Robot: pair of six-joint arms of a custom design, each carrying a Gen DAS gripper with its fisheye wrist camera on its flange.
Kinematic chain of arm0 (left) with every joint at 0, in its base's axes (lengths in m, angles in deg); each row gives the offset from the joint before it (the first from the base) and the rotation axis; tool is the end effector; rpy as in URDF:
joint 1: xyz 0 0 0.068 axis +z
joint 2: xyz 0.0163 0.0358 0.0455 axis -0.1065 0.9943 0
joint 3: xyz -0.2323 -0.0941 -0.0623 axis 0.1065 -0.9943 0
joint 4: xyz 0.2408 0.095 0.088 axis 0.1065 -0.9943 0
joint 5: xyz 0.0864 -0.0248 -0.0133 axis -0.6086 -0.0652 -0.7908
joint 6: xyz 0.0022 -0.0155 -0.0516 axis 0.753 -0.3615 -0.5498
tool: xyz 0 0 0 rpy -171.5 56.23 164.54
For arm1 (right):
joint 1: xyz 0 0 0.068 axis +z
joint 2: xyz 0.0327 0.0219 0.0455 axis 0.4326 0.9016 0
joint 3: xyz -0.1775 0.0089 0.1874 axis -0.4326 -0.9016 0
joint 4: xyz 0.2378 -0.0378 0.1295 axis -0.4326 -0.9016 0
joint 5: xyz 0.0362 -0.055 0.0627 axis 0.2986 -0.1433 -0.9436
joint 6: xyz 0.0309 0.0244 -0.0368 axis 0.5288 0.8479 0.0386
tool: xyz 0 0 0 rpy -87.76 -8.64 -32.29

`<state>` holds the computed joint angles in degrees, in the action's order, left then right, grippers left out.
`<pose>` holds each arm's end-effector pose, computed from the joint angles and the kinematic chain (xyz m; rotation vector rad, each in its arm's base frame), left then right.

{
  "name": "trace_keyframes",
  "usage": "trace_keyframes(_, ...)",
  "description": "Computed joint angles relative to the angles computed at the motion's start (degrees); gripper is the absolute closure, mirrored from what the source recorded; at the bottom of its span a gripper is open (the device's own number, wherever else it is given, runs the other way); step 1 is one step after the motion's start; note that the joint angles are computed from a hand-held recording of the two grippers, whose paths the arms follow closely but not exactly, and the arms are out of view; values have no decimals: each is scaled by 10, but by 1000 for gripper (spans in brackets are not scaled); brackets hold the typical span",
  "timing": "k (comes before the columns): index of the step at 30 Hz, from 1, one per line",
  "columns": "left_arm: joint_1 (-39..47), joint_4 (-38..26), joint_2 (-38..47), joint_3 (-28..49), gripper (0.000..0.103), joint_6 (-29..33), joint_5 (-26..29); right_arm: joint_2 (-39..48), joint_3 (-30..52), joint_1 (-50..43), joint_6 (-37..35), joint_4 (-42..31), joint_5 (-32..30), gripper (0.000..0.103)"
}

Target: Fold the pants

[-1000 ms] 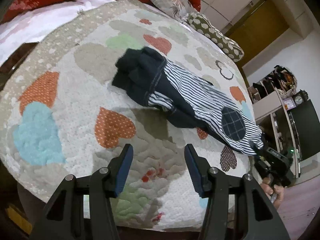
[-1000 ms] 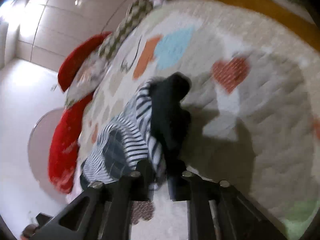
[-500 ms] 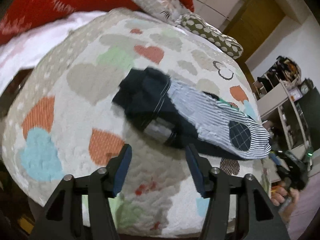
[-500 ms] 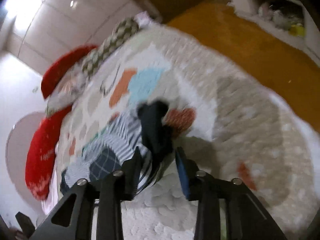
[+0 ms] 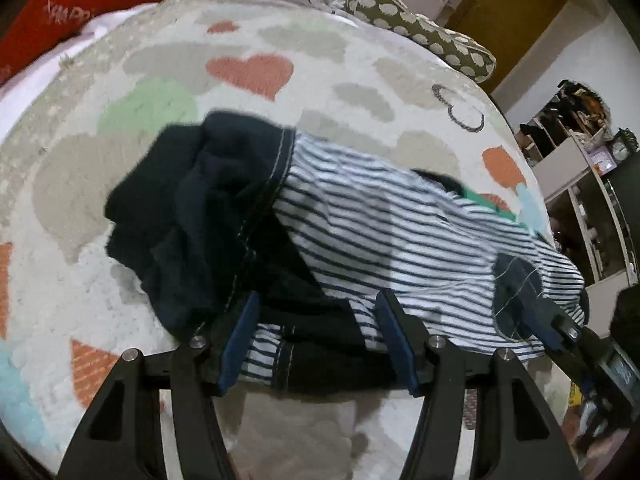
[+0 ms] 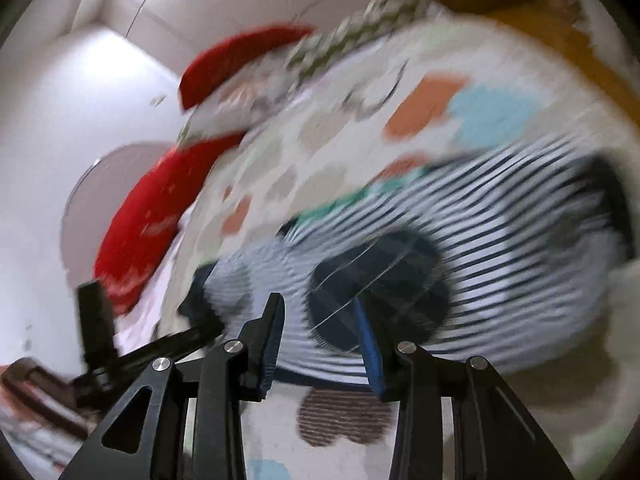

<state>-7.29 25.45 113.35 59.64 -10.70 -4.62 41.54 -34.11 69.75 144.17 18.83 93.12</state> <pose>0.3202 -0.0196 0.1125 0.1926 2.6727 -0.5012 0.2130 0.1981 0.1046 0.5185 2.2941 0.8257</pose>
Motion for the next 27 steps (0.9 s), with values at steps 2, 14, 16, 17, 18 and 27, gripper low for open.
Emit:
trace_keyframes(2, 1, 27, -15, -25, 44, 21, 1, 43, 13, -10, 7, 4, -7, 63)
trace_keyframes(14, -15, 170, -53, -124, 40, 40, -25, -182, -79, -9, 79, -185, 164, 85)
trace_keyframes(16, -23, 183, -57, -132, 39, 41, -39, -121, -15, -1, 6, -162, 128, 84)
trace_keyframes(17, -24, 184, -57, -133, 39, 42, -41, -71, 24, -4, -21, -137, 99, 84)
trace_keyframes(18, -21, 182, -56, -131, 39, 43, -37, -35, 50, -10, -38, -119, 70, 84)
trace_keyframes(27, -8, 209, -53, -144, 38, 66, -11, 37, -13, -68, 49, 13, 0, 87)
